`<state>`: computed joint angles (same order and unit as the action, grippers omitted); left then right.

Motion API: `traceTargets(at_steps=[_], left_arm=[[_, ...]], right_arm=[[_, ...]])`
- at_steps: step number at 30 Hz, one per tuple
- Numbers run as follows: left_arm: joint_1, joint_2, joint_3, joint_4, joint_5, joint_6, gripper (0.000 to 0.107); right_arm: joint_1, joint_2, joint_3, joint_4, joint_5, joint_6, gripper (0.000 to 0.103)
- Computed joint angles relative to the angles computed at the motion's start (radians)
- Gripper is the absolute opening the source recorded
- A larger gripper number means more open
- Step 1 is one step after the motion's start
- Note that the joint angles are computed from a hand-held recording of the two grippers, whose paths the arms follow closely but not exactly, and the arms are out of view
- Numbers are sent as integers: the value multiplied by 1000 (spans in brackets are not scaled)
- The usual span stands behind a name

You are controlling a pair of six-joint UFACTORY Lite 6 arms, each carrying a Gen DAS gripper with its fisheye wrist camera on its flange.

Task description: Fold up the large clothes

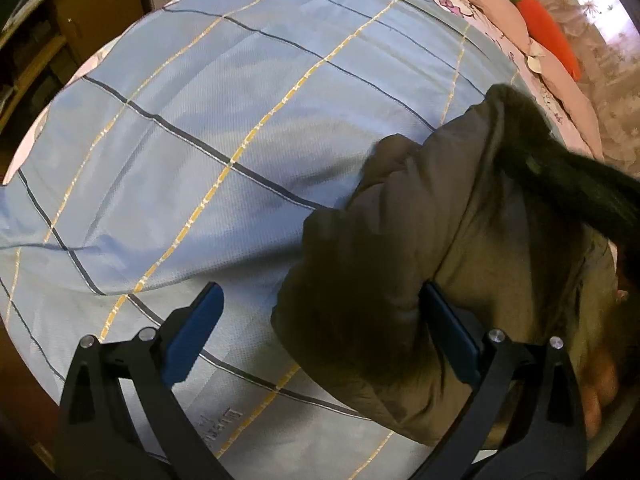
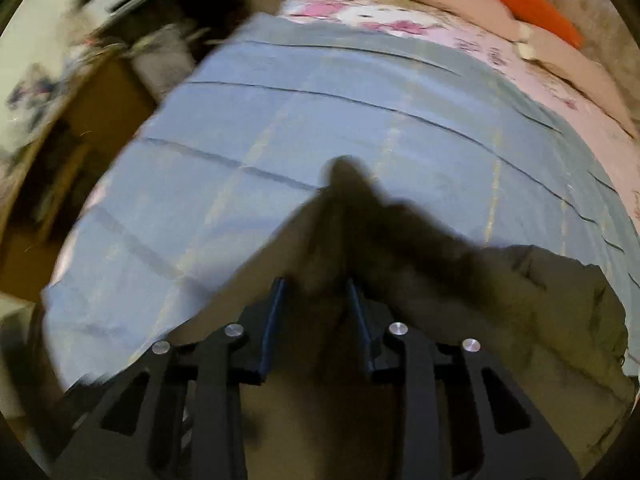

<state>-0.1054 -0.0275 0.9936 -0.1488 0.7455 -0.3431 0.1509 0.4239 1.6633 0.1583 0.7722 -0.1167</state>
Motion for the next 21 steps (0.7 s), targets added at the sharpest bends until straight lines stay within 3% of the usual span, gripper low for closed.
traceTargets(at_steps=[2, 4, 8, 11, 13, 17, 18, 21], left_arm=[[-3, -1, 11, 9, 7, -16, 101], [-12, -26, 19, 37, 9, -50, 99], [-67, -130, 29, 89, 3, -120, 99], [-162, -188, 56, 111, 22, -136, 99], [-246, -187, 74, 82, 23, -110, 99], [-473, -92, 115, 141, 1, -170, 99], [-532, -35, 147, 200, 32, -237, 99], [-589, 53, 196, 223, 66, -308, 98]], right_arm=[[-70, -58, -58, 107, -138, -29, 33], [-155, -144, -99, 316, -127, -144, 34], [-473, -359, -185, 624, 175, -539, 43], [-787, -452, -246, 590, 378, -661, 52], [-978, -452, -320, 519, 409, -806, 53], [-1190, -254, -351, 304, 111, -936, 52], [-1273, -149, -286, 323, 84, -911, 51], [-1416, 87, 20, 394, 166, -758, 41]])
